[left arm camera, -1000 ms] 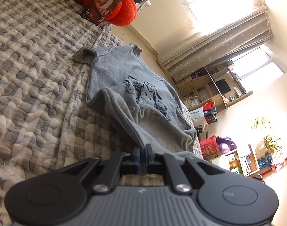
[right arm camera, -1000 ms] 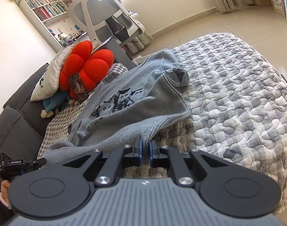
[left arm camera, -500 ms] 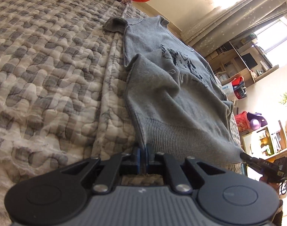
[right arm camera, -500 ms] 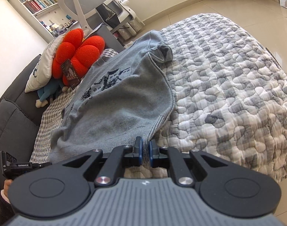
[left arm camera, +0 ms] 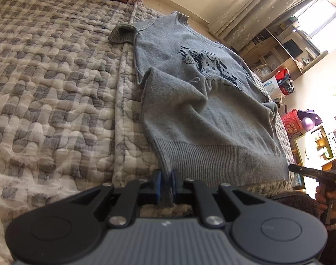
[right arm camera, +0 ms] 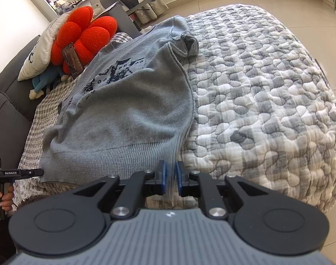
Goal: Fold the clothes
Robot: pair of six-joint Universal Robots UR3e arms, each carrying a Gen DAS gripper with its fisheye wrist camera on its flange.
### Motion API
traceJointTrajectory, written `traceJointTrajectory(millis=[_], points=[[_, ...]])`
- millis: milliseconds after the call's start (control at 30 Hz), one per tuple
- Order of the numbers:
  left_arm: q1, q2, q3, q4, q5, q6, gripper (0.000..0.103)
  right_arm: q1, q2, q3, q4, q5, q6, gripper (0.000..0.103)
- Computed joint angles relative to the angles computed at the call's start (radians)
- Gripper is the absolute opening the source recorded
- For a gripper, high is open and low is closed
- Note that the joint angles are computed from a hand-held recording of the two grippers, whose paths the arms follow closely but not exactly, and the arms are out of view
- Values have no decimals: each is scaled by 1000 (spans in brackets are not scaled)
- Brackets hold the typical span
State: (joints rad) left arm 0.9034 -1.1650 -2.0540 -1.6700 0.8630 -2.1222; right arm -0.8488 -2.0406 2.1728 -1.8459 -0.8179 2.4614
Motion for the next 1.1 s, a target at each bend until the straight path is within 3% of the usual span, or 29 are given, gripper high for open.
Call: traceJointTrajectory(millis=[67,133,333,533,767,1100], points=[[-14,-7,29,24,-1,-12,28,-2,18,-33,-8,7,4,23],[-40,-35,60,74,-9,-49,36,2,49,-64,-45,18,27,42],[-183,-188,131,387,5,-279,44,90,239,-165,-286,4,176,42],[-363,-422,277,683,65,-529,44,198,490,-334,-480,-63,327,42],[-576,-680,566,764,99,-681,44,256,737,-540,-581,-92,450,42],[-804,-1046,1024,768,94,-819,44,303,1037,-834,-630,-60,534,42]])
